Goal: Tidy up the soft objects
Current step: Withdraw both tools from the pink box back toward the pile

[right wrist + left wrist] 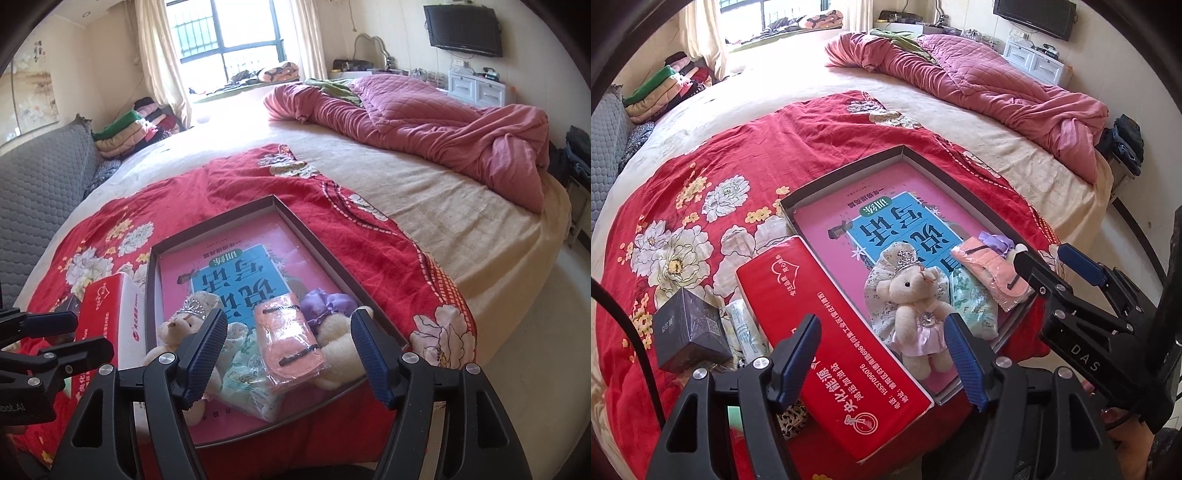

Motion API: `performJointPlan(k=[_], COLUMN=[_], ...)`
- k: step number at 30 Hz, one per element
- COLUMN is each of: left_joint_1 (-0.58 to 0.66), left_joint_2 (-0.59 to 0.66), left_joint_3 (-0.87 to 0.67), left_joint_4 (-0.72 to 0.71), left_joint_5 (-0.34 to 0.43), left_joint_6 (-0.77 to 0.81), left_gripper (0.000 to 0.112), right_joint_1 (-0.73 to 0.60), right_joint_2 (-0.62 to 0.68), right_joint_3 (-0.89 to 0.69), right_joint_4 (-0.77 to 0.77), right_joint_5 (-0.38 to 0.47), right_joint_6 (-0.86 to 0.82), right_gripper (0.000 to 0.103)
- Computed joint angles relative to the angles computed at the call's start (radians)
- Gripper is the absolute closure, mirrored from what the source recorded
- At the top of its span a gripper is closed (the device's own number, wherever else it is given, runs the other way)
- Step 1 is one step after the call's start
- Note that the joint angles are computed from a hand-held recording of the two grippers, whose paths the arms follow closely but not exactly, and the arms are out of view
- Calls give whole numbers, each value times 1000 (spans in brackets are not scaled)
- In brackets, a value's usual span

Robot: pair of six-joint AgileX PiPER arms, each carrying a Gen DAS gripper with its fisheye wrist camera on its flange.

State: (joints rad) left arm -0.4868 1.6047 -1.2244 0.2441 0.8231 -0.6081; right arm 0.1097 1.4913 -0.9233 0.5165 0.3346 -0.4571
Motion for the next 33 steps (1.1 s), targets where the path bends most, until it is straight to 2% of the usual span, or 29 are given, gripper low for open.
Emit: performJointPlan(k=[5, 8, 13, 23, 27, 33], left_joint_1=[12, 22, 53, 131, 181, 296], left_joint_2=[-44, -71, -122, -223, -264, -335], left_joint_3=[39, 64, 107, 187, 217, 254], left_joint_4=[5, 11, 5, -5, -17, -55], left_joint_5=[-3, -4, -6, -3, 3, 9], left_joint_6=[-9, -10, -7, 10, 36, 99], left_gripper=[44, 44, 44, 44, 44, 44], right_joint_1=[50, 67, 117, 233, 264, 322], right_joint_2=[-36, -57, -88, -124, -139, -153], right_joint_3=[4, 4, 0, 3, 2, 1], right_joint_4=[-106, -78, -132, -321, -324, -407], right_joint_5=[-17, -13, -10, -21, -18, -20], right_joint_6=[86, 59, 100, 257, 254, 322], right_gripper=[32, 32, 32, 32, 32, 32])
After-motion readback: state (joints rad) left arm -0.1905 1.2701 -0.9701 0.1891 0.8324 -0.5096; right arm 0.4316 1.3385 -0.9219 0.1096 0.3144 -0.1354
